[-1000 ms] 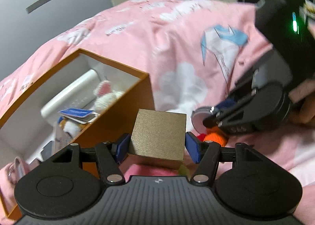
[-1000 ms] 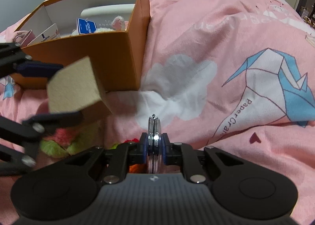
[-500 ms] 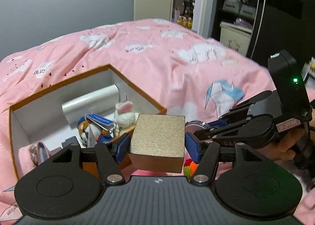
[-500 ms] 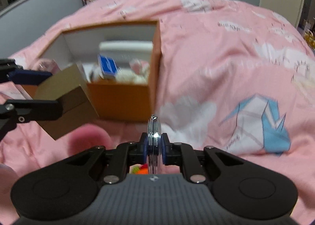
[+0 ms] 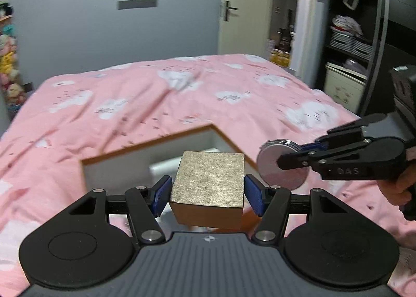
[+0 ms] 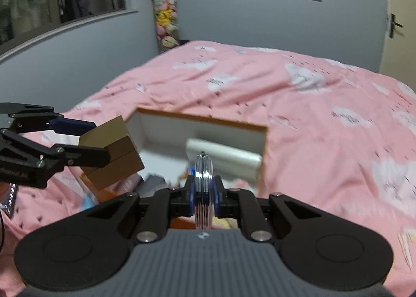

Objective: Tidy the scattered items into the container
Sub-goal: 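Lift the cardboard square and watch and carry both over the orange box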

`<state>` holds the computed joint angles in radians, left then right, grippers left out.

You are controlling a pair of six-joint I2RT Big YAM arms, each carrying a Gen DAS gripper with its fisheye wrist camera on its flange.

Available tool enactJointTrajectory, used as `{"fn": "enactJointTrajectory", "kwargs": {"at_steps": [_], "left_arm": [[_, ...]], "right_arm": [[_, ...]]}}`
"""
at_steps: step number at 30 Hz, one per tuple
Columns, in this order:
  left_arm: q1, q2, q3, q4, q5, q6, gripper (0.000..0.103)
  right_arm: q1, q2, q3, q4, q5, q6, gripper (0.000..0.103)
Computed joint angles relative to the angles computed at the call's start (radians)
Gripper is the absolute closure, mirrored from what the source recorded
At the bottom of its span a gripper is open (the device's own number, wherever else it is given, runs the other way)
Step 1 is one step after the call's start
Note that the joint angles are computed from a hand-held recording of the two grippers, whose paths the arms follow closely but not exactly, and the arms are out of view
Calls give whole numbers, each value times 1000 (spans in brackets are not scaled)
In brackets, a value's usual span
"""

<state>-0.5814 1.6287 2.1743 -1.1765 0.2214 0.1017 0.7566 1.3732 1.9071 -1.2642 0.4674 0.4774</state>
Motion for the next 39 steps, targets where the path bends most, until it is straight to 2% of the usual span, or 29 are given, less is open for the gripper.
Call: {"fn": "enactJointTrajectory", "kwargs": {"at_steps": [5,12,15,24,27,34,39], "left_arm": [[43,55,87,-26,-34,-20,32],[69,86,115,-48,-50,-34,32],[76,97,123,-55,-52,-38,32],[86,130,137,-67,-37,-40,32],[89,143,144,-71,-30,-40,32],[93,160,158,-77,-14,-46,32],[93,184,185,-96,-11,-38,32]], "right_arm": [[-63,66,36,55,-143,59,88],[-111,128,40,132,-261,181,88],[-123,169,76,139,-274,202,88],[-133,332,248,-57,-267,207,88],[-138,348,254,-75,-297,207,88],[-137,406,323,-174,-352,187,87],[-136,409,327,-190,-376,184,83]]}}
